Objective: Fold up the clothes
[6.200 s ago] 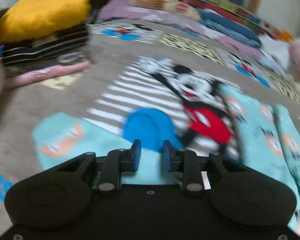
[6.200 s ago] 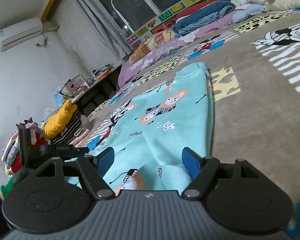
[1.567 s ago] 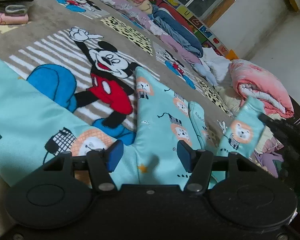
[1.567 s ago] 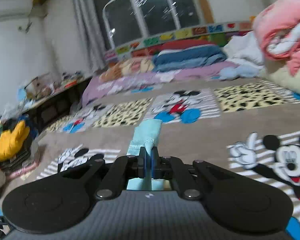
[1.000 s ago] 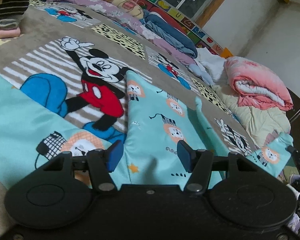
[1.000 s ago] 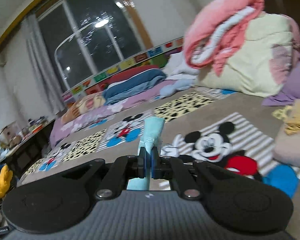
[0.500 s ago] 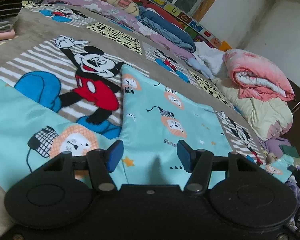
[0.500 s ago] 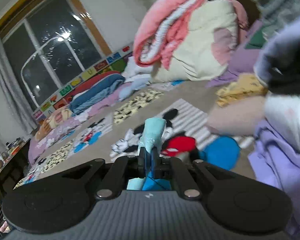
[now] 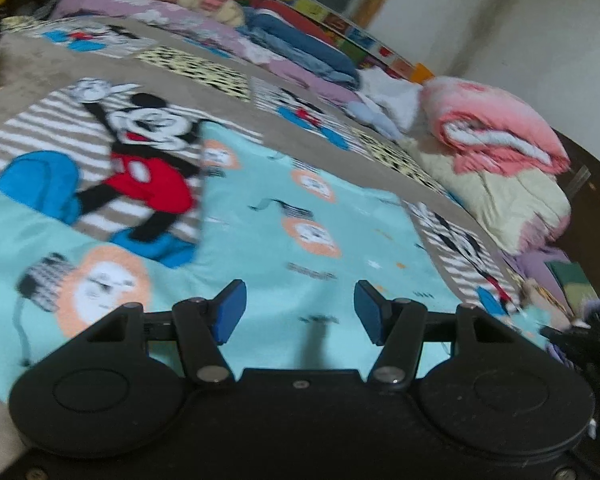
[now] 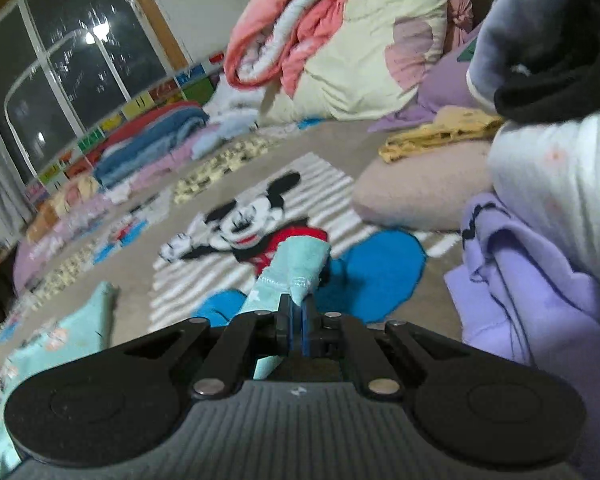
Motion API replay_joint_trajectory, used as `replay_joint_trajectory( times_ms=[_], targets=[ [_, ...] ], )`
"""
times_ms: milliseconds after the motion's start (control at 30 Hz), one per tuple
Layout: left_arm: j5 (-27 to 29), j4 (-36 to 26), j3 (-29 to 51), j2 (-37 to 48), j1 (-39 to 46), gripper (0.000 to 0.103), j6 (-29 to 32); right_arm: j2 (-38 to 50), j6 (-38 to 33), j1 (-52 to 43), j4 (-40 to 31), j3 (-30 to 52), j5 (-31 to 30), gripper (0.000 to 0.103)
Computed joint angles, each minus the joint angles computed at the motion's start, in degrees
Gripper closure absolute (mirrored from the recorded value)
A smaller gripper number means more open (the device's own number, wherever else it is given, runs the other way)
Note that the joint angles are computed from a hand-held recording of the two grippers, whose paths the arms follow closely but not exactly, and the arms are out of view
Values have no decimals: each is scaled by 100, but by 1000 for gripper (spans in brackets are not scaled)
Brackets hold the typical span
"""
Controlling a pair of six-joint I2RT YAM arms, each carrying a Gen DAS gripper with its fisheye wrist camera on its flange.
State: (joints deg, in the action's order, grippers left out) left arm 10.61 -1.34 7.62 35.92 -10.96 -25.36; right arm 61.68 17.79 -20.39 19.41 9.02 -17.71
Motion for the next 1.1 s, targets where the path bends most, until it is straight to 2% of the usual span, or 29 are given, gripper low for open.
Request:
replay_joint_trajectory(
  times_ms=[100,200,300,367,467,567,633,667,733,800,900,967,1100],
  targets=[
    [-1017,129,29,-17,-1449,45,41,454,-203,249,-34,133,384,97],
    [-2393,483,131,428,-3302,45,211,659,-435,498,3,170,799,94],
    [-3578,1037,343,1395,-4831,45,574,522,-495,512,-5,115,977,85],
    [-4319,1410,515,2197,-5648,45,959,240,-501,479,-39,-19,1097,73],
    [-5132,1810,837,3354,-6423,45,1472,-734,-535,433,-200,-408,1184,72],
    [-5694,2125,1084,4235,-6776,45,1878,-2156,-151,206,-784,-749,505,72],
    [-6090,2246,1277,4772,-7015,45,2246,-3010,155,496,-1394,-848,236,72],
    [-6306,2240,1375,4992,-7151,45,2428,-3139,287,742,-1461,-869,105,72],
    [-6750,2171,1628,5453,-7418,45,2759,-2810,456,1356,-1133,-863,-52,72],
    [-7108,1905,1941,5846,-7620,45,2835,-2031,496,1963,-539,-757,-134,72],
    [-7401,1510,2445,6469,-7691,45,3001,-1224,265,2773,-96,-564,147,72],
    [-7511,1283,2754,6786,-7642,45,3104,-848,10,3115,-141,-396,337,72],
    [-7585,1004,3239,7145,-7420,45,3612,-524,-756,2755,-815,-153,-30,78]
  ],
)
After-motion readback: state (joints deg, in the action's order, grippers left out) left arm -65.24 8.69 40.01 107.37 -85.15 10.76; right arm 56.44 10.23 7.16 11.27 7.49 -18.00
